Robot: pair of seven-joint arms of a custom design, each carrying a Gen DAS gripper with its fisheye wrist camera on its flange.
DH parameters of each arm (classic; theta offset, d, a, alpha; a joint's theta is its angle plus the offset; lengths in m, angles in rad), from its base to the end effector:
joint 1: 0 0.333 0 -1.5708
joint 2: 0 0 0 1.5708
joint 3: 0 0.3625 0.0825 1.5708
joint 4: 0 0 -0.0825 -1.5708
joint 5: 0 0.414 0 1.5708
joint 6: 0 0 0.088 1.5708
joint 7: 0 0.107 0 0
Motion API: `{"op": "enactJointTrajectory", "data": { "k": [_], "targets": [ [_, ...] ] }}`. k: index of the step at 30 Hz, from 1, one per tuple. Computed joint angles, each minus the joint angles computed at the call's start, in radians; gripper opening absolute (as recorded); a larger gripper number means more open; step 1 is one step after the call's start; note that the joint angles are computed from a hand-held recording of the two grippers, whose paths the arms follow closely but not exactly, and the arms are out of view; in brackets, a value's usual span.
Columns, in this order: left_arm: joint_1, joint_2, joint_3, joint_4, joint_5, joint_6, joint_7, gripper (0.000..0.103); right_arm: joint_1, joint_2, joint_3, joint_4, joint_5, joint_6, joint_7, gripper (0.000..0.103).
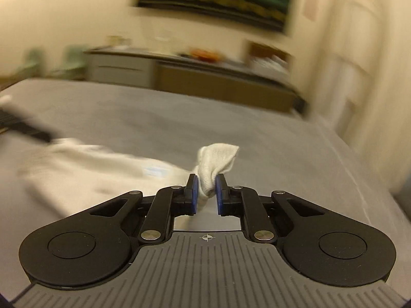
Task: Fold clothes
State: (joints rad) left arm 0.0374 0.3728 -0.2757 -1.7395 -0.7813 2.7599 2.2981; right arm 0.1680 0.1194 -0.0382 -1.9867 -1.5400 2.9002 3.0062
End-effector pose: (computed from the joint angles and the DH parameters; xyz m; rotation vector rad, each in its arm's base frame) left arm 0.7246 -0.1188 0.4611 -1.6348 2.1517 -1.1727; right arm 0.6185 0.1419 0.4805 -1.7260 1.5622 -1.1211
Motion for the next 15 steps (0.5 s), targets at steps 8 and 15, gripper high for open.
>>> {"op": "enactJointTrajectory", "data": {
  "k": [8,15],
  "targets": [
    [0.017,0.004,0.016,0.021,0.012,-0.032,-0.072,0.033,0.049,0.042,-0.08,0.003,0.133,0.181,0.037,0.04],
    [0.007,0.001,0.052,0.02,0.054,-0.055,-0.165,0.038,-0.032,0.138,0.006,0.026,0.586,0.109,-0.426,0.036]
  ]
}}
